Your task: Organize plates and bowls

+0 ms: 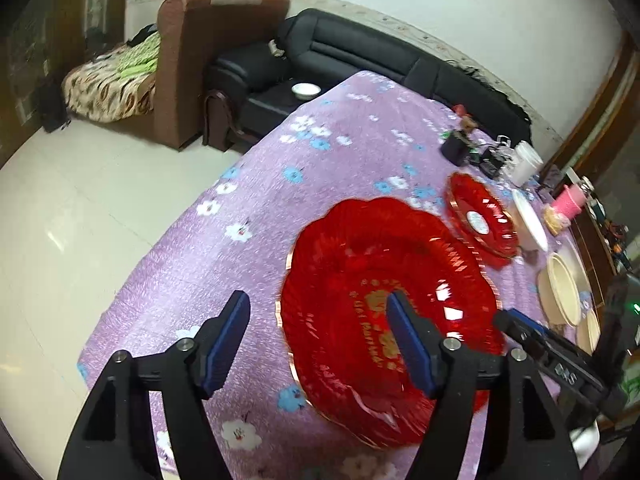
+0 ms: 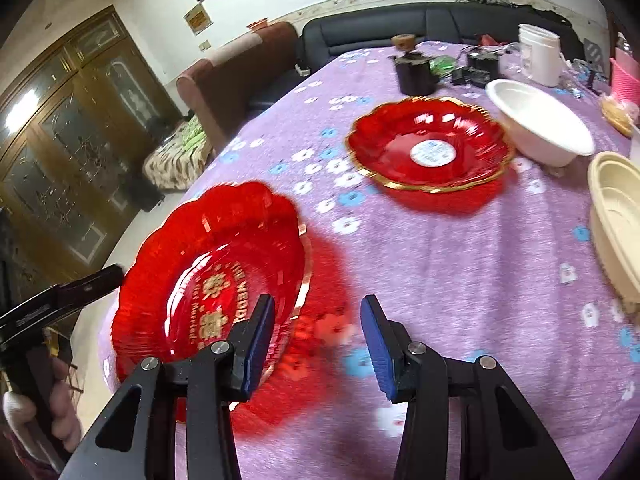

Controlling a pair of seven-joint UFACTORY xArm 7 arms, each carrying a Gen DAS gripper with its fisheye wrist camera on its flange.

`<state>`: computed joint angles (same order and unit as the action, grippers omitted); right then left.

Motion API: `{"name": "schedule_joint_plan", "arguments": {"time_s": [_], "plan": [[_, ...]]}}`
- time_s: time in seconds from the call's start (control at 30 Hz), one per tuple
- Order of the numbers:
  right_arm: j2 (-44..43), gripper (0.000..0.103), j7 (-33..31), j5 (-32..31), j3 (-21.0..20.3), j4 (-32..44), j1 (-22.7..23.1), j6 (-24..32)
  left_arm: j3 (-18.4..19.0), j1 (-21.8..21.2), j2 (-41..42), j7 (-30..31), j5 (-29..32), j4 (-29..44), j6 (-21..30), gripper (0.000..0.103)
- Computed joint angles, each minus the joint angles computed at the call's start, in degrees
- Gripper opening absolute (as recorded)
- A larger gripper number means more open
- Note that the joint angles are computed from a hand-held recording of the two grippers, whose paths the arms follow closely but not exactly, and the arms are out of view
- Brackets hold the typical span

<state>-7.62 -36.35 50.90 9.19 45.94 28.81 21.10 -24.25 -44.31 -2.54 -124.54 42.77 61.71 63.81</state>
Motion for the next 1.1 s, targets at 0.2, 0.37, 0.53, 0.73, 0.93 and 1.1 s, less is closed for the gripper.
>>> {"name": "schedule_joint_plan", "arguments": {"time_s": [0.2, 0.37, 0.53, 0.73, 0.93, 1.1], "plan": [[2.4, 0.049, 5.0, -4.5, -1.5, 2.5, -3.7, -3.1, 1.1, 0.5, 1.9, 8.7, 1.7, 5.9, -0.7, 0.078], [8.9, 0.049, 13.2, -8.5, -1.3, 8.7, -7.3, -3.6, 4.8, 2.6, 6.6, 19.0, 0.9, 13.0, -4.3, 0.078], [15.5, 0.049, 30.0, -21.8, -1.7, 13.7, -8.1, -5.0, 9.7, 4.4, 14.1, 28.0, -1.8, 21.2, -8.6, 0.078], [20.5, 0.049, 30.2, -21.3, 3.6, 17.7, -13.4, -6.3, 14.0, 6.5, 26.9, 39.8, -11.1, 33.2, -13.3, 0.078], [23.0, 0.049, 17.2, -11.6, 10.6, 19.4, -19.2, -8.7, 16.0, 8.0, 39.3, 50.0, -20.6, 46.1, -13.8, 0.077], [24.3, 0.049, 9.1, -4.7, 12.8, 20.6, -20.7, -9.0, 18.4, 6.4, 47.3, 55.8, -24.9, 56.9, -9.5, 0.077]]}}
